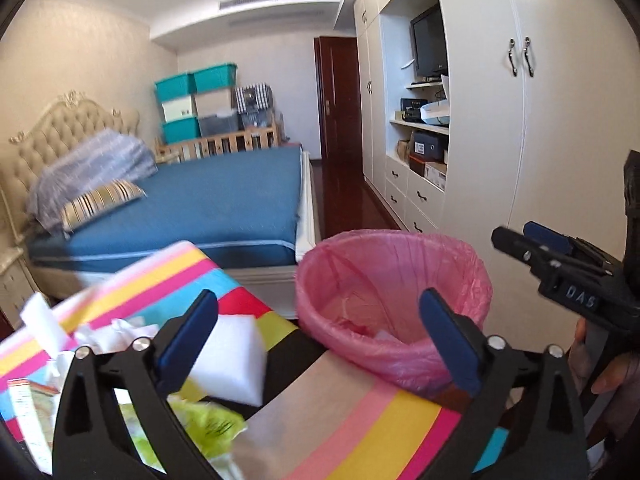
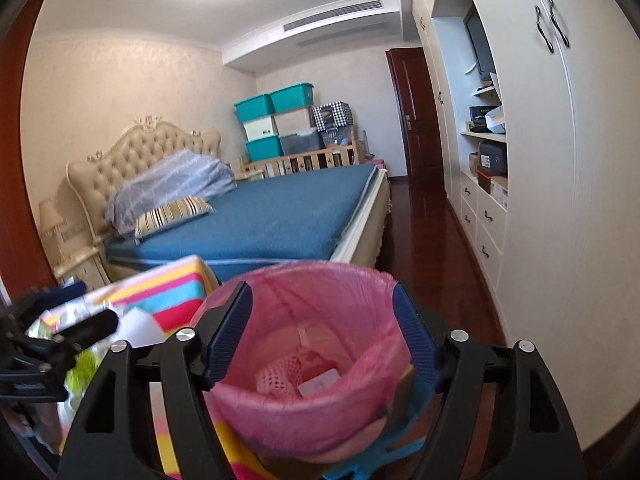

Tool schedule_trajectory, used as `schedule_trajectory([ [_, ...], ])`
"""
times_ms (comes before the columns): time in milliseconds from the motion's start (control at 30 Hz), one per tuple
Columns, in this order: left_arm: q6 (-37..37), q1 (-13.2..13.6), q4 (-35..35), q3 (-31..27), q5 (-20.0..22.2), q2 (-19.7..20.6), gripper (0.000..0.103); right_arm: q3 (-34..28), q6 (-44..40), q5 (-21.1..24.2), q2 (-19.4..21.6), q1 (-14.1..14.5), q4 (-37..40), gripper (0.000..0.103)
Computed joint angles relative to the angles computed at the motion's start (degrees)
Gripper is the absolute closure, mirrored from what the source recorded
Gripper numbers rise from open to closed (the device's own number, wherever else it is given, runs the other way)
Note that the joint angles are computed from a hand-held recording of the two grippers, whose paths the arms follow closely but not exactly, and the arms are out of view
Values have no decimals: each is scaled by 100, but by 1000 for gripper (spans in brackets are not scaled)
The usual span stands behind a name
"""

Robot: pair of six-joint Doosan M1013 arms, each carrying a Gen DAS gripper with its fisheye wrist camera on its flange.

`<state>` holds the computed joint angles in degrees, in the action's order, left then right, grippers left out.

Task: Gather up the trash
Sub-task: 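Carry the white box and pink foam net over the pink bin and release both, then move both tools back over the table toward the remaining trash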

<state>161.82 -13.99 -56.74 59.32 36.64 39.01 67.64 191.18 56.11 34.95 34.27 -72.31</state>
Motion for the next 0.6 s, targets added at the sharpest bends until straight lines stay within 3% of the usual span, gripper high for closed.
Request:
schedule_trajectory([
  [200, 1001, 196, -590, 667, -201, -332, 5, -199, -222, 52, 161, 250, 263, 25],
  [333, 1242, 398, -750, 971, -112, -455, 5, -400, -327, 30, 358, 405, 368, 25],
  [467, 1036, 692, -792, 1071, 133, -474, 5, -632, -482, -250, 541, 493, 630, 25],
  [600, 525, 926, -623, 1135, -44, -497, 5, -1000, -958, -440, 763, 565, 1005, 25],
])
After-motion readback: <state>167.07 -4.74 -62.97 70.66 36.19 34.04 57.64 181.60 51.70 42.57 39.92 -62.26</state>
